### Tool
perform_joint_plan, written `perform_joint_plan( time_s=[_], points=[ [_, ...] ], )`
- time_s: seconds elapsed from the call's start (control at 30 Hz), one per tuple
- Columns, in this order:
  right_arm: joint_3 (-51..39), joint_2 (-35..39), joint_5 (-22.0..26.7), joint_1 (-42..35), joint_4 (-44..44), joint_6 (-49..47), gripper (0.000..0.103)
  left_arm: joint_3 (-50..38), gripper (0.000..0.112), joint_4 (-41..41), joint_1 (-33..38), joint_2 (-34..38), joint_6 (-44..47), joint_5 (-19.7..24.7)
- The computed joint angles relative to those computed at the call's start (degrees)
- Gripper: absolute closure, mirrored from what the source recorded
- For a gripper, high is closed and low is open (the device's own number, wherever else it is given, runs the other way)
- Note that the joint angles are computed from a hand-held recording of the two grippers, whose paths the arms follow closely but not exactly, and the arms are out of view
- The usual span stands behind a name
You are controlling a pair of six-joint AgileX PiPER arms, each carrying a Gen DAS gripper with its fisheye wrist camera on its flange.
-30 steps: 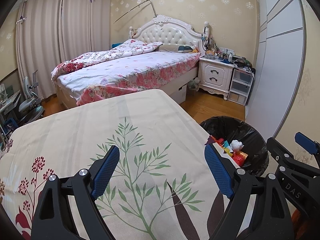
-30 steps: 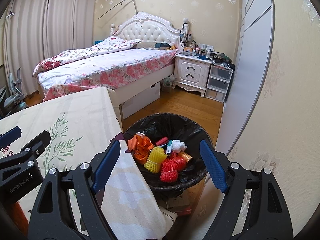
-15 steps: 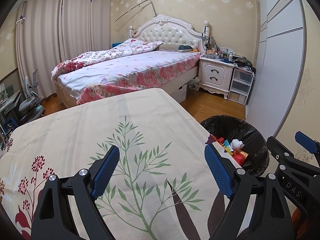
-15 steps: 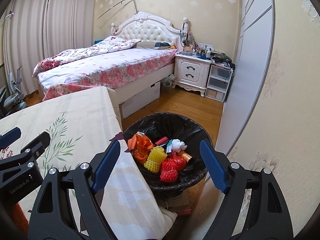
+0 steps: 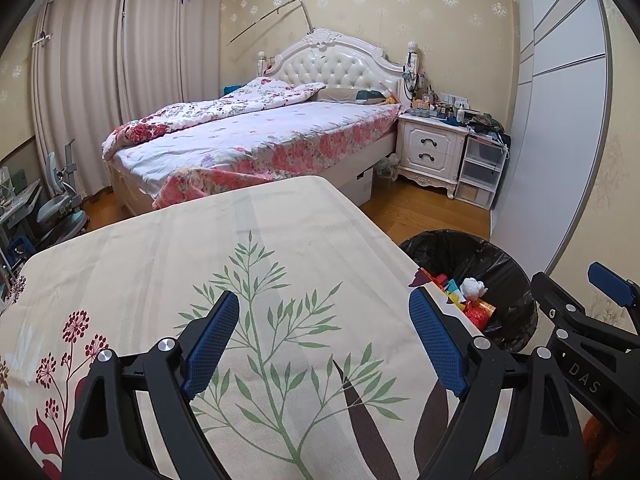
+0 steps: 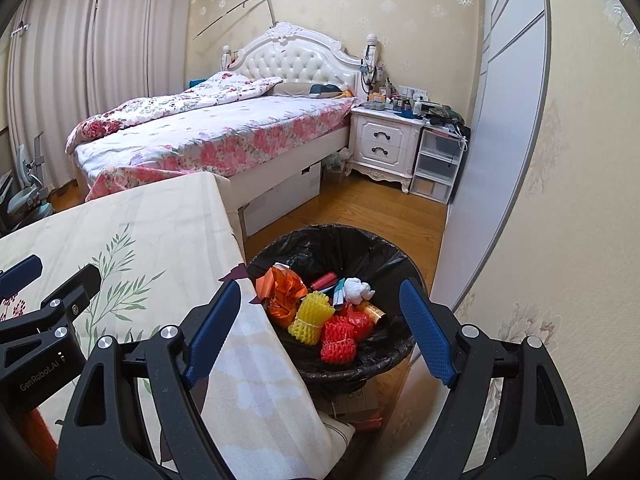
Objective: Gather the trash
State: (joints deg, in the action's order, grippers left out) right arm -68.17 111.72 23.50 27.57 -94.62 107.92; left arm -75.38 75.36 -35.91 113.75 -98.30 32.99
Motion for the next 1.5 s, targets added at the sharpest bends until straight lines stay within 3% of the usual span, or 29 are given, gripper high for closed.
perform_joint_plan(
  time_s=[0.83,1.27,1.5],
  points=[
    [0.06,0.17,-0.39,-0.46,-0.31,0.12,0.023,-0.30,0.028,-0.16,-0.55,0.01,0.95,0.57],
    [0.28,0.65,-0.49,-0.28,-1.33,1.16,0.023,0.81,0.028,3.97,-0.30,0.28,-5.18,0.96],
    [-0.66,2.00,-0.90,0.97,-0.12,-0.46,0.023,1.29,0.028,1.21,1.90,0.25,-3.34,1.31]
  ],
)
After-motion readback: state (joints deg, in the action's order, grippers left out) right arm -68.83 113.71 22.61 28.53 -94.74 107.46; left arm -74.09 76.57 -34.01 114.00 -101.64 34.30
